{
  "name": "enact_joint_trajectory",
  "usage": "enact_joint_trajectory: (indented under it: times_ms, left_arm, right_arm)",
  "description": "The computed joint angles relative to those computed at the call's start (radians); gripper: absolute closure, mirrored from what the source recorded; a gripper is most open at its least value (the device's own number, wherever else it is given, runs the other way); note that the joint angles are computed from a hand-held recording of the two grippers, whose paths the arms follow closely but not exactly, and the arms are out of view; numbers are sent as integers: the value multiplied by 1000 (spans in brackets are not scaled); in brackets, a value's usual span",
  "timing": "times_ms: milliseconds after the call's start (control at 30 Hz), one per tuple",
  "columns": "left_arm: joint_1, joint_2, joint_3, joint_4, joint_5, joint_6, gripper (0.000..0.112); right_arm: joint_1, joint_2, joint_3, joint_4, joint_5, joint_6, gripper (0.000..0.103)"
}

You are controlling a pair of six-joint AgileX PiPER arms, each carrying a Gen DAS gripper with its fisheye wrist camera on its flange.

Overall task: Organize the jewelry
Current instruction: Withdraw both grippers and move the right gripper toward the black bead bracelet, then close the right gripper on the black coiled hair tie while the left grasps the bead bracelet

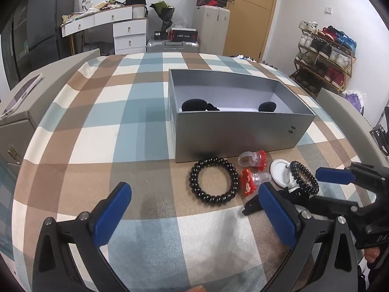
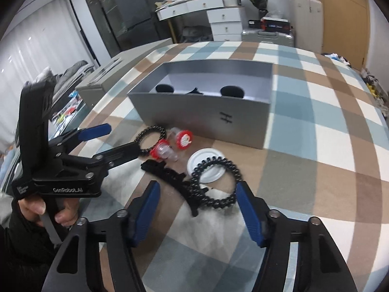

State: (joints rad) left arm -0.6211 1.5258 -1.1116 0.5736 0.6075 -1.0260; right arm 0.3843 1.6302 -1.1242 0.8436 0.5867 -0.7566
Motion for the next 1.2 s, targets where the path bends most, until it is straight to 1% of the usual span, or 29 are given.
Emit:
enact_joint_trajectory:
  times_ms: [100, 167, 333, 467, 600, 667, 800, 867, 933, 1000, 1067, 1133, 1200]
  left_arm:
    - [-6, -5, 5, -12, -1, 9, 11]
    - [-8, -4, 4, -17, 3, 13, 11]
    - [0, -13, 17, -32, -12, 10, 11]
    - [8, -17, 21, -47, -20, 7, 11]
    - [17, -19, 25, -59, -29, 6, 11]
    - [22, -20, 27, -73, -34, 14, 11]
    - [25, -21, 28, -84, -35, 16, 11]
    - [23, -23, 30, -87, -37, 18, 11]
    - [22, -22, 28, -92, -36, 26, 11]
    - [20, -22, 26, -88, -33, 23, 11]
    - [25, -22, 25, -101, -35, 35, 11]
    - [35, -21, 23, -121, -36, 46, 11]
    - [51, -28, 27, -143, -42, 46, 11]
  right_arm:
    - [13, 8, -6, -7, -7, 7, 44]
    - [15, 18, -18, -4, -1, 3, 53]
    - [21, 40, -54, -28, 7, 23, 59]
    - [16, 64, -78, -23, 32, 25, 69]
    - [11, 76, -88, -2, 40, 21, 71]
    - [15, 80, -92, -13, 35, 35, 75]
    - [18, 82, -89, -8, 30, 35, 80]
    - [17, 77, -78, 10, 21, 21, 92]
    - [16, 72, -67, 22, 8, 9, 92]
    - [21, 57, -44, 29, -28, -1, 94]
    - [6, 41, -20, 93, -30, -52, 94]
    - [-21, 10, 21, 217, -27, -157, 94]
    - [-36, -13, 44, 263, -33, -191, 94]
